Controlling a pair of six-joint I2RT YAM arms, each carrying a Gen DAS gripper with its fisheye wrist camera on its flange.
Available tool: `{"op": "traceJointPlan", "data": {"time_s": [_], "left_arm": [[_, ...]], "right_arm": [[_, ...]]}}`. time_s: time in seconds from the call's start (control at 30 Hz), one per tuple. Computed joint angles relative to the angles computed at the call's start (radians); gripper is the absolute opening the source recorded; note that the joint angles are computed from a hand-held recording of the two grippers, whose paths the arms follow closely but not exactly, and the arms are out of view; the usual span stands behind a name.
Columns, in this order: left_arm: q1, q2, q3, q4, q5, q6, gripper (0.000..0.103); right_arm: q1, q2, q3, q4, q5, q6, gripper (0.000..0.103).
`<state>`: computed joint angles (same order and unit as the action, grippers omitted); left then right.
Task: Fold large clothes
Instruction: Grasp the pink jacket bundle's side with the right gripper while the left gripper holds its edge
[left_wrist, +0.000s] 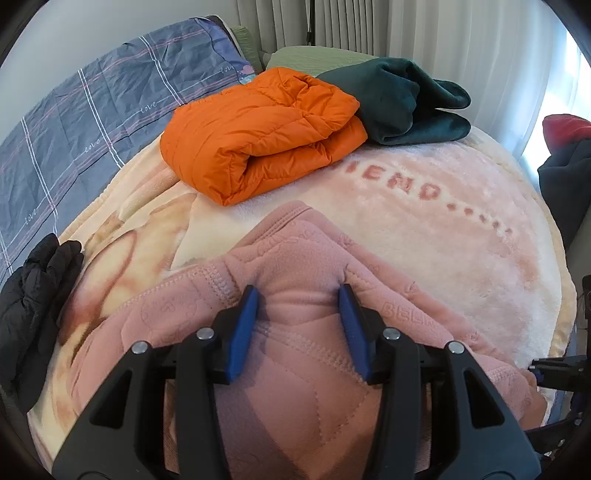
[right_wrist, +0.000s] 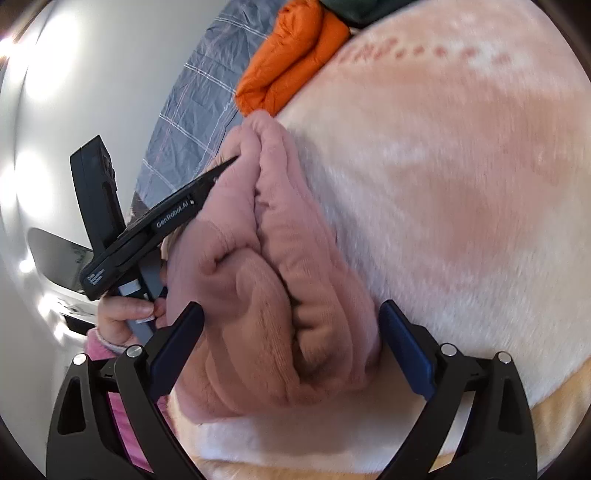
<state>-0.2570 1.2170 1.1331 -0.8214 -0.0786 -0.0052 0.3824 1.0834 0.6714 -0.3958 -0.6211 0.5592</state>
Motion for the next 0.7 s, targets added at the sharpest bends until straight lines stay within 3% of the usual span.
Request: {"op": "traceJointPlan", "data": {"time_s": [0.3,0.7], "left_arm": [[0.001,0.000,0.002,0.003,0.008,-0.002,0.047],[0.021,0.001,0.003,0.008,0.045,-0.002,0.047]], "right_arm": [[0.005,0.076,-0.011,0.075,-0.040,0.004,0.098],[0.053,0.074,-0.053,0.178,0.024,0.003,0.102]]}}
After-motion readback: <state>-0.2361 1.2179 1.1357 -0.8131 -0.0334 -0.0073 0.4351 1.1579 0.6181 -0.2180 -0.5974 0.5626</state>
